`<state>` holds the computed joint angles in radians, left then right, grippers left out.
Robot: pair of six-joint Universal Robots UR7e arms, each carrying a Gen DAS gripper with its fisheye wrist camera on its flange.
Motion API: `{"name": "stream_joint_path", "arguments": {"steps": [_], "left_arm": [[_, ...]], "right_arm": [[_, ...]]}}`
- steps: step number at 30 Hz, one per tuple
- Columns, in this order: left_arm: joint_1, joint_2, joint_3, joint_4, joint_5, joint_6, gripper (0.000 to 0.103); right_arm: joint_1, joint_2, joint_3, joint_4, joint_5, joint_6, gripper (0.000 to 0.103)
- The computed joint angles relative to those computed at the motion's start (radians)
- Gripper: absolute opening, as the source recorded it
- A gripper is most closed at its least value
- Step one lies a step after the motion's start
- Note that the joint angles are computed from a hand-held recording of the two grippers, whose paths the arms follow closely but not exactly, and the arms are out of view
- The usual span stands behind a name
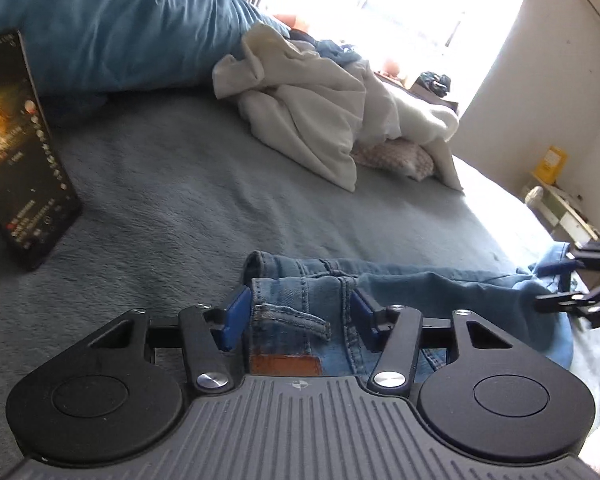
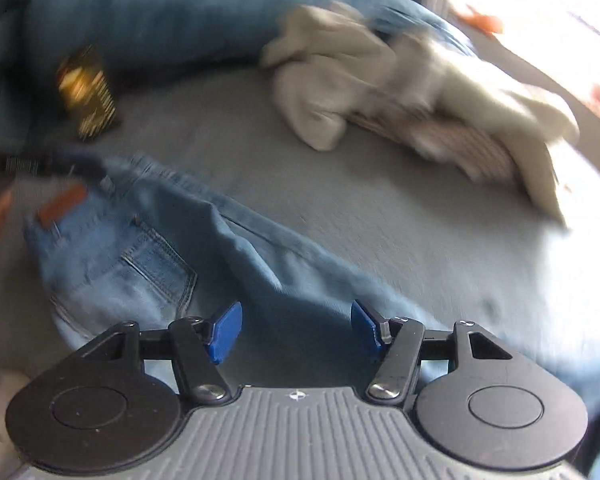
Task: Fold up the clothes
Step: 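Open both tools and release the folded jeans onto the bed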
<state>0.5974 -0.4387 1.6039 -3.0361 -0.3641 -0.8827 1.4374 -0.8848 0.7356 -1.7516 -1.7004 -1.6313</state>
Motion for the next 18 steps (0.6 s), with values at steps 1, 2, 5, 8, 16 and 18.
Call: {"name": "stream_joint_path", "arguments": {"steps": [1, 2, 5, 8, 16, 18], "left_arm": [[0.006, -0.008, 0.004, 0.014, -0.024, -0.020, 0.054], [0.012, -0.013, 0.011, -0.001, -0.051, -0.019, 0.055], [0.026, -0.021, 0.026, -0.038, -0.111, -0.015, 0.057], [0.021, -0.011, 0.026, -0.047, -0.091, -0.002, 0.044], [-0.011, 0.024, 0.004, -0.243, -0.028, 0.166, 0.012], [-0.004, 0.041, -0.028, -0.302, -0.031, 0.234, 0.012]], "right_arm": [[0.003, -0.006, 0.034, -0.036, -0.001, -0.050, 0.065], [0.008, -0.002, 0.047, -0.054, -0.014, -0.080, 0.066], [0.021, 0.039, 0.022, -0.042, -0.087, -0.128, 0.066], [0.017, 0.056, 0.019, -0.066, -0.119, -0.101, 0.023], [0.007, -0.011, 0.087, -0.163, 0.008, 0.001, 0.006], [0.011, -0.011, 0.084, -0.183, 0.019, 0.003, 0.006]]}}
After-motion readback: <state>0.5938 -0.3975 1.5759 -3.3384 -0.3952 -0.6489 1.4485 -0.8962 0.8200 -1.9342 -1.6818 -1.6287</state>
